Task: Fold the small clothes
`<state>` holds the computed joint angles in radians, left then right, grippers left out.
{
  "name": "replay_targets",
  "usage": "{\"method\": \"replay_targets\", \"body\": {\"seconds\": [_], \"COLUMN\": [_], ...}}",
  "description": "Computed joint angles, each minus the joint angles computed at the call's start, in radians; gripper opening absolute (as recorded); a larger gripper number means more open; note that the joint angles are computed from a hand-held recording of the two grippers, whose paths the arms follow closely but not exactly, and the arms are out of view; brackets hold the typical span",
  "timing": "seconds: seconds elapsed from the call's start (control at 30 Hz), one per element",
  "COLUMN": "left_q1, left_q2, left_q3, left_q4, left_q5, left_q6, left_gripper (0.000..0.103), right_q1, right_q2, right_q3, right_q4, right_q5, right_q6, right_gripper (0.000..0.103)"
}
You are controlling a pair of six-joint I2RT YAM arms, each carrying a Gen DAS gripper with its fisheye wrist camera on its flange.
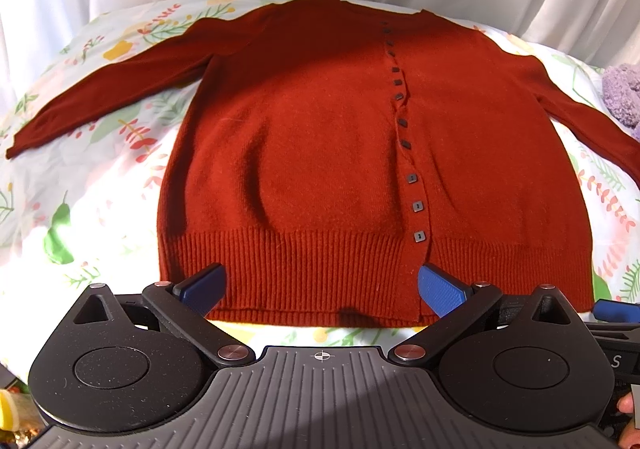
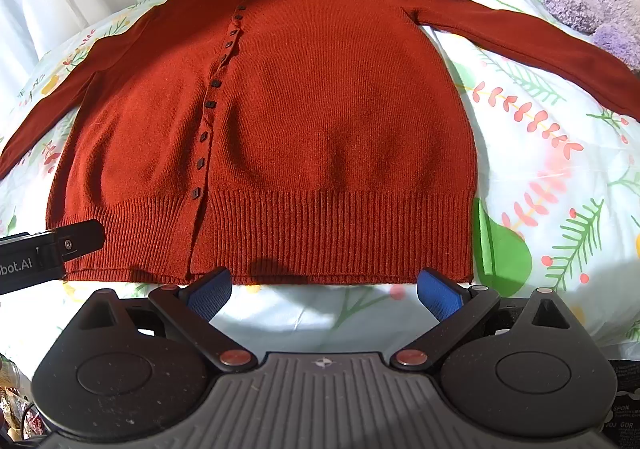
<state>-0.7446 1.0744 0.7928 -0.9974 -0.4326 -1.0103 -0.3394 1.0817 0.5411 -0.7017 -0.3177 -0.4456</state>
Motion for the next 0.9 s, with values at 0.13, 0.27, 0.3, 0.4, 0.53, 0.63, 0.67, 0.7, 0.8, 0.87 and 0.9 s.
{"method": "replay_targets", "body": {"seconds": [0.13,0.27,0.3,0.4,0.53,0.63,0.67,0.7,0.8,0.87,0.9], "left_q1": [-0.003,-0.007,-0.008,-0.012,-0.012,-0.018,-0.019,-0.019,-0.018,-0.017,-0.018], "left_q2": [0.002,0.013,0.013,0.014,0.017,0.023,0.023,0.024,0.028,0.032,0.032], "left_q3": [0.001,0.009,0.009,0.01,0.013,0.017,0.017,0.018,0.021,0.024,0.025], "left_q4": [-0.001,-0.004,-0.004,-0.006,-0.007,-0.01,-0.011,-0.011,-0.013,-0.013,-0.014], "left_q5": [-0.01,-0.011,-0.011,-0.013,-0.012,-0.012,-0.013,-0.013,-0.011,-0.008,-0.008], "left_q6": [-0.005,-0.008,-0.008,-0.013,-0.012,-0.017,-0.019,-0.018,-0.017,-0.016,-0.017], "left_gripper": [0.103,0.103,0.103,0.103,0.103,0.103,0.103,0.103,0.103,0.103,0.103], "right_q1": [-0.007,-0.011,-0.012,-0.014,-0.016,-0.019,-0.021,-0.022,-0.023,-0.026,-0.025], "right_q2": [0.005,0.009,0.01,0.011,0.011,0.012,0.01,0.01,0.011,0.012,0.012], "right_q3": [0.0,0.002,0.002,0.002,0.0,0.0,-0.001,-0.001,-0.001,-0.004,-0.004], "right_q4": [0.002,0.004,0.004,0.003,0.005,0.004,0.003,0.002,0.003,0.006,0.007], "right_q5": [-0.003,-0.004,-0.005,-0.005,-0.006,-0.008,-0.009,-0.009,-0.01,-0.012,-0.012], "right_q6": [-0.007,-0.011,-0.012,-0.014,-0.016,-0.02,-0.021,-0.022,-0.022,-0.023,-0.023], "right_gripper": [0.099,0.099,0.099,0.099,0.099,0.099,0.099,0.099,0.099,0.099,0.099]}}
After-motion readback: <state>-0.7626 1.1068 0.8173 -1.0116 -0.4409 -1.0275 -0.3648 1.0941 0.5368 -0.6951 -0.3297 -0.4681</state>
